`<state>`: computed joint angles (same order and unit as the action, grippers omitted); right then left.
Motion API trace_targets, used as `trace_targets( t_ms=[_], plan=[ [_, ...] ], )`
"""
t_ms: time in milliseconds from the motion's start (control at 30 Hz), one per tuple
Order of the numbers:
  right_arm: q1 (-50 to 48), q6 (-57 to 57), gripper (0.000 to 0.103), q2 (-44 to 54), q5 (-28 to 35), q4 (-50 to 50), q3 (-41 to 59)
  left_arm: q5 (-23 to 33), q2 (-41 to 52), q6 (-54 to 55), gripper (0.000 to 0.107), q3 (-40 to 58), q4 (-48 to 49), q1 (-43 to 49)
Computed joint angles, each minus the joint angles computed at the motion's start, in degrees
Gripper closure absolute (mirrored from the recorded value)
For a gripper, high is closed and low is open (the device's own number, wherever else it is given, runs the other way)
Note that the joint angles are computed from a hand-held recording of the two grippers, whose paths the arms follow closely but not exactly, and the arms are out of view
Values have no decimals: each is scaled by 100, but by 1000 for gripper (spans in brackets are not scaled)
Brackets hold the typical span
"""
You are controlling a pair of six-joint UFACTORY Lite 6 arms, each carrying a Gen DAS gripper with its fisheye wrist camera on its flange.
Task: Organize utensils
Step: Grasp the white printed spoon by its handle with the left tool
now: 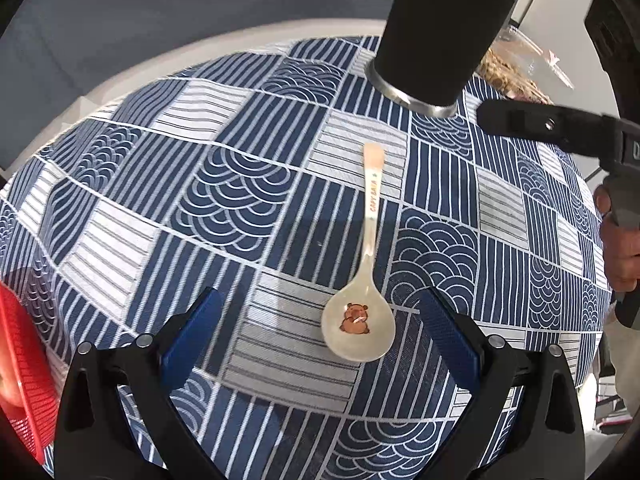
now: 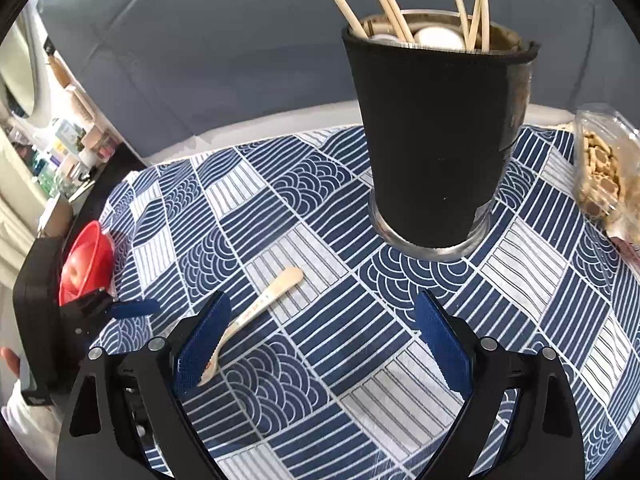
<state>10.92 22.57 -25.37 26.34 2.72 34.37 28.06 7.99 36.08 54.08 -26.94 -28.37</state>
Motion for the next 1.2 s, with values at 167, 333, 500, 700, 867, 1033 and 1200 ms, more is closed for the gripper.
trace_targets(
  t_ms=[167,333,500,700,867,1033,1200],
  plan=[
    [-196,-539,14,251,-181,483,-42,0,490,-228,10,344,293,-223],
    [-394,-883,14,218,-240,812,-213,38,941,-310,23,851,343,-360],
    [-597,-1000,14,6,-197,936,-394,-130,1109,-759,95,1147,1107,-575],
    [-619,-1032,14,-266,-148,1119,-568,458,1255,-26,100,1354,229,-216],
    [-443,-1023,15,-397,-144,1345,-619,576,814,639,100,915,-388,-99],
    [-528,-2170,15,-498,-85,2825,-752,825,302,947,100,566,-660,-126],
    [-777,-3485,29,-568,142,4597,-984,1026,-176,1428,100,266,-966,-135]
  ],
)
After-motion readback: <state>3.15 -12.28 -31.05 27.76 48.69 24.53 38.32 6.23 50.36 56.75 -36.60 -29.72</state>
